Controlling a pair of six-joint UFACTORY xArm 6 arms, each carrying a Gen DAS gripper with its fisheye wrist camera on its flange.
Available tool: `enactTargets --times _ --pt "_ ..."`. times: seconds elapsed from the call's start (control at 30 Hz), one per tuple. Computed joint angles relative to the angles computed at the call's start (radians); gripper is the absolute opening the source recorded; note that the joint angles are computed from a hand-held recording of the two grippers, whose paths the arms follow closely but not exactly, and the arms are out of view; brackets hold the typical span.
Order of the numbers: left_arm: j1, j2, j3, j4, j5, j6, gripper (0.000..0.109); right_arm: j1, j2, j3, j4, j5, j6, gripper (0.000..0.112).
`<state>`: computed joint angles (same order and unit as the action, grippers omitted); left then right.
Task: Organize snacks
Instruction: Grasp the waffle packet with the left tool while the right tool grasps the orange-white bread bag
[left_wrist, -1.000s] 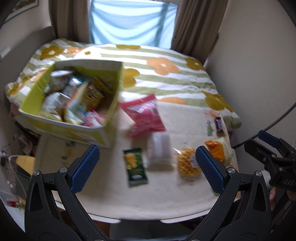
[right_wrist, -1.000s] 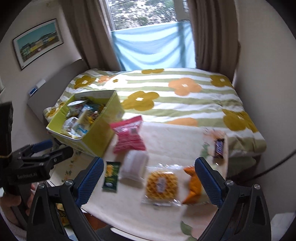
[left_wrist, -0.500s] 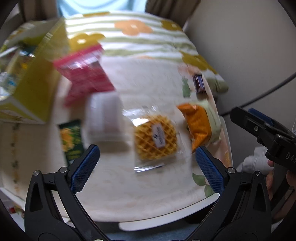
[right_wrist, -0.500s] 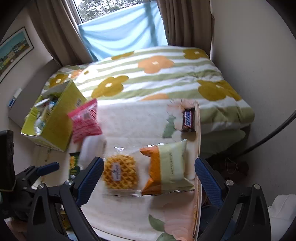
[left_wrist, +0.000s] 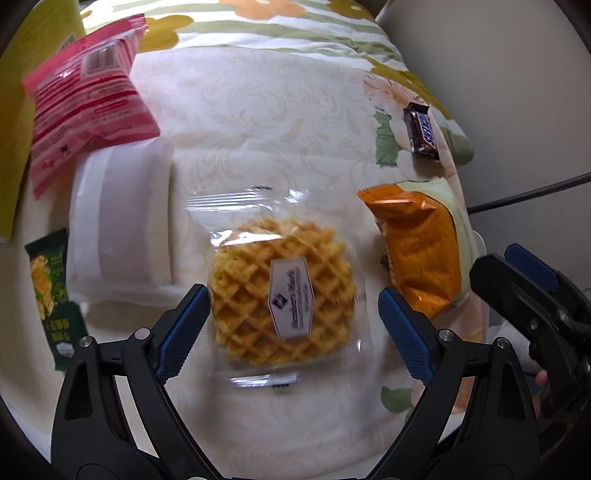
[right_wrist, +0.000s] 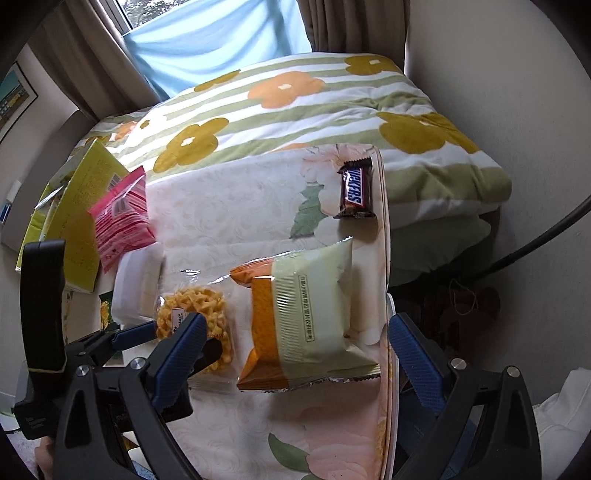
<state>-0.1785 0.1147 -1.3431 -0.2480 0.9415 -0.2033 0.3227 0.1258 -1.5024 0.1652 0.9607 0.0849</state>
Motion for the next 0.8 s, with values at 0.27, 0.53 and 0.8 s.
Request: enactTargets --times 0.27,0.53,0.8 --pt "-0.03 0.055 -0.051 0.101 0.026 -0.006 0.091 0.0 0.049 -0.039 0.011 0.018 -0.003 0.098" --pt "-0.069 0.05 -0.042 0.205 0.013 0.006 0.079 0.007 0.083 -0.056 0.011 0.03 -0.013 0.098" --pt "-0.057 0.027 -0.024 0.191 0.019 0.034 0.076 0.007 0.097 -0.049 0.013 0.032 -0.029 0.091"
